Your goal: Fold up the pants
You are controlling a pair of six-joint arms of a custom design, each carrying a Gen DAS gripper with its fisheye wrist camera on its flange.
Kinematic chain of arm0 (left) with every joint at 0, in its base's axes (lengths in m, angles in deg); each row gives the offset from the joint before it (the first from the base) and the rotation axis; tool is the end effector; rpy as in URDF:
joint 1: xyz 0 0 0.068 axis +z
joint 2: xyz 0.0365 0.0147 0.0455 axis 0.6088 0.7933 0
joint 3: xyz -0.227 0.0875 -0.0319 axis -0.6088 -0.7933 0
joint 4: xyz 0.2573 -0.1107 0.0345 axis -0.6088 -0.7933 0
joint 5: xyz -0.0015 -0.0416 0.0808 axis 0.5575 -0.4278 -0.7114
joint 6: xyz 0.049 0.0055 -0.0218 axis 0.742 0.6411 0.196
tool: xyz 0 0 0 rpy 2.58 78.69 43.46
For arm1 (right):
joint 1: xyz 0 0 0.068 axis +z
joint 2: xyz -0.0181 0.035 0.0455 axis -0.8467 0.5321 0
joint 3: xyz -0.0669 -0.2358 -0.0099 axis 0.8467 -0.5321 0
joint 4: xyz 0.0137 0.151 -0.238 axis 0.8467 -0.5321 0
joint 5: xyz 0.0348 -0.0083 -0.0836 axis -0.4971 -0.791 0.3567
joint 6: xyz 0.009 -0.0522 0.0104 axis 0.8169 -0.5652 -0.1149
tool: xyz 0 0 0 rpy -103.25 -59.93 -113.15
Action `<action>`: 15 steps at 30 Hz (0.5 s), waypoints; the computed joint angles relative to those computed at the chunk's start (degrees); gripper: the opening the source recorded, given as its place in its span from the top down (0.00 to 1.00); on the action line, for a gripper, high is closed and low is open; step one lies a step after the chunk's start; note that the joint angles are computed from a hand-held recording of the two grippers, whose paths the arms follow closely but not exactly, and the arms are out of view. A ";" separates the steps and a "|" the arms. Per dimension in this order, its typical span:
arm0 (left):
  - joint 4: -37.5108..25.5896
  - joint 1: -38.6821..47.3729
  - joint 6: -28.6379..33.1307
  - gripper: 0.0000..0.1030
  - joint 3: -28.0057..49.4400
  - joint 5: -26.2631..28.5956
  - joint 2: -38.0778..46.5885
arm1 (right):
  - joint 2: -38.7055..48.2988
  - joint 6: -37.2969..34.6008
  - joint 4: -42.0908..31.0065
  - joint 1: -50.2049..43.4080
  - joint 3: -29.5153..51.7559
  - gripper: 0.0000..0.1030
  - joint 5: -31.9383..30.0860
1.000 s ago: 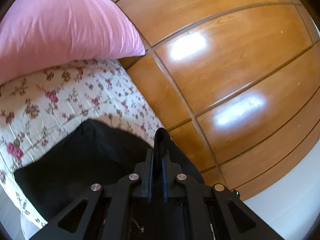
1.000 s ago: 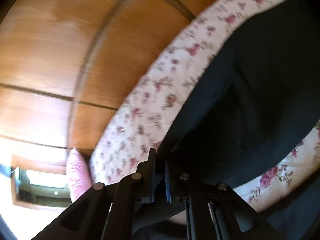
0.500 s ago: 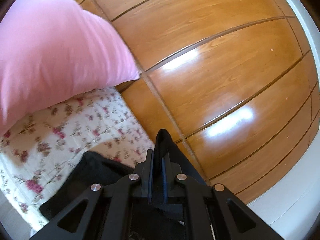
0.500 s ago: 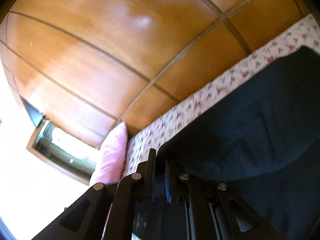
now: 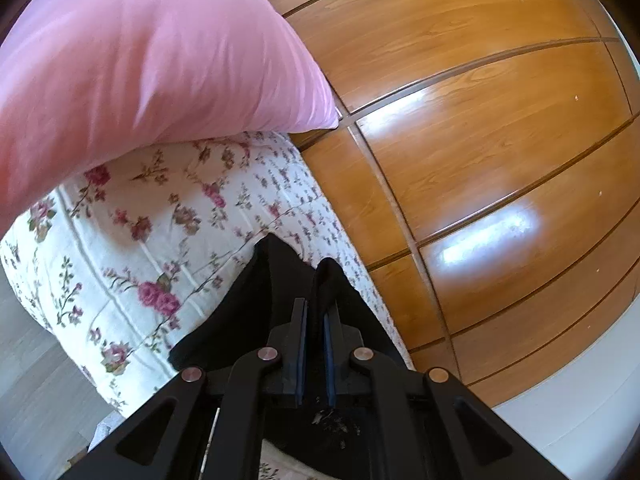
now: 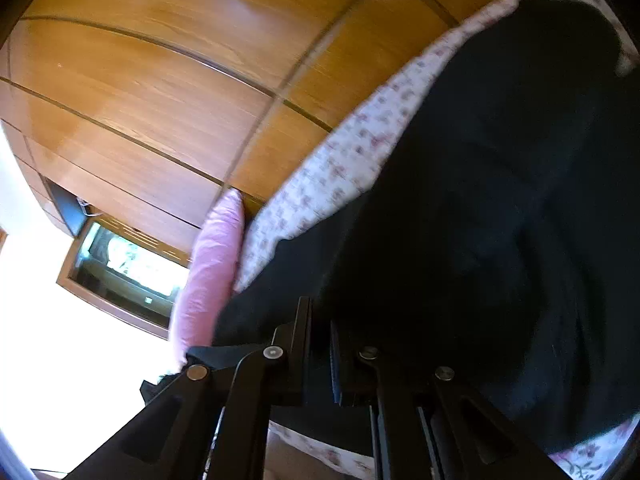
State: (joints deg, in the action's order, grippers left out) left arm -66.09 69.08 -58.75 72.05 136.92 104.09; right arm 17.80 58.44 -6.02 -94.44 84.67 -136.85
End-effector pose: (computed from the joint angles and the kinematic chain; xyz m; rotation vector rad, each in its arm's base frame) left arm 0.3131 0.1551 0.1605 -0.4366 2.1077 -1.1797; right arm 0.1183 -0.0520 0.1339 0.6498 2.0909 0.9613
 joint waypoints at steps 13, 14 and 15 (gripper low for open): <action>-16.16 5.86 7.08 0.71 0.51 -5.89 -1.21 | -10.29 0.14 -2.23 7.79 -5.46 0.91 10.35; -18.73 6.62 8.08 0.71 1.17 -5.39 -1.20 | -10.12 0.76 -1.60 8.52 -5.39 0.91 10.90; -21.39 7.46 9.40 0.71 1.87 -4.32 -1.07 | -9.65 1.00 -0.90 8.56 -5.54 0.91 10.81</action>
